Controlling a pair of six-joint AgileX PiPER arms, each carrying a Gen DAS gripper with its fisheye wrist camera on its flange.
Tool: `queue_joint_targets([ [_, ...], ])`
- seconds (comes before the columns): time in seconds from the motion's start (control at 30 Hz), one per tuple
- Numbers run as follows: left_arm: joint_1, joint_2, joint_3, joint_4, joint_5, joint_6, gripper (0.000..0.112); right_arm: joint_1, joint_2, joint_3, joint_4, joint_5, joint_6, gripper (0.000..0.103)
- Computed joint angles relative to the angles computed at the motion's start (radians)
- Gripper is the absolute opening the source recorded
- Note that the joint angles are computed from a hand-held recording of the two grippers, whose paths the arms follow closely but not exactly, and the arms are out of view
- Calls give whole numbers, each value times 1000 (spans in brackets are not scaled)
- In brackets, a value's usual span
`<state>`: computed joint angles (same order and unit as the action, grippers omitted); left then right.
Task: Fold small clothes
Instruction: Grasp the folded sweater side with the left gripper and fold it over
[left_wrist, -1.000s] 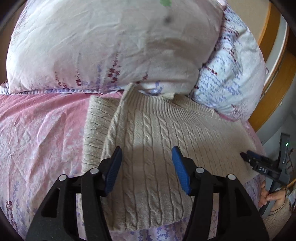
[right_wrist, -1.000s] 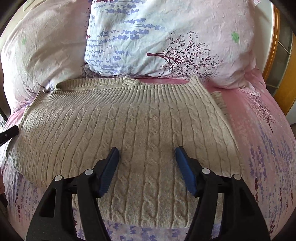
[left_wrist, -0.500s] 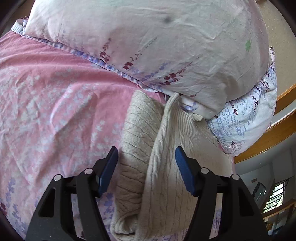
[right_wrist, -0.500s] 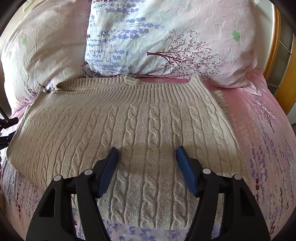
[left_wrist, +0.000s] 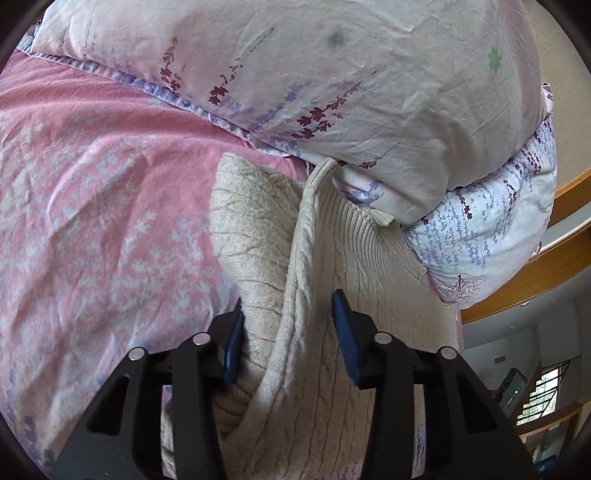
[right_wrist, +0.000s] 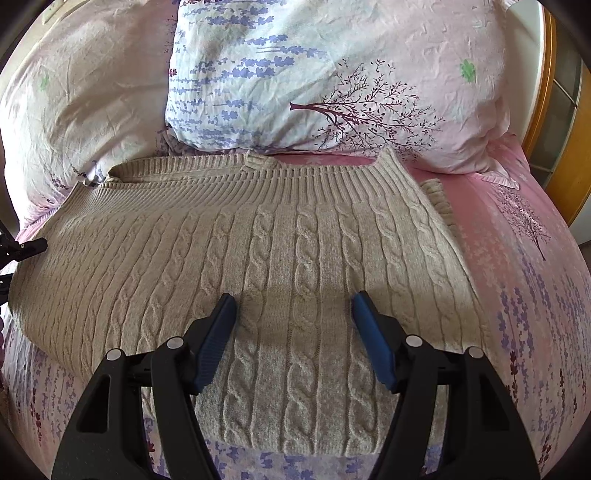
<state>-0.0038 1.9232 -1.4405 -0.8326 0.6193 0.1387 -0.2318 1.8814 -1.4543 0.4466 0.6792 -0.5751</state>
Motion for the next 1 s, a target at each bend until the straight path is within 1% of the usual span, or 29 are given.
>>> queue_joint_targets([
  [0.03,-1,4,-3,-2,0,-8,35,-2,2,-3,3,3,-5,68],
  [0.07,0,7,-5,-11,3,-8,29,-1,2,-3,4,3,-6,68],
  [0.2,2,7,-2,-54,0,12,24,-3,0,1,10,1,-10,68],
  [0.43,-21,-36,2,-148,-10,74,22,-2,-3,7,13,-5,-12,68],
  [0.67,-99,-45,-68,-148,-20,43,22,0,-6,13,14,-6,-18,68],
  [0.73,-127,-37,-97,-147,-27,28,21,0,-5,12,14,-4,-22,69],
  [0.83,-183,-9,-170,-116,-28,-17,21,-14,1,-6,37,28,-50,69],
  [0.9,-228,26,-245,-70,-25,-73,21,-45,2,-18,91,69,-96,70],
  [1.0,-298,110,-403,-11,-7,-150,20,-128,1,-29,198,128,-166,71],
])
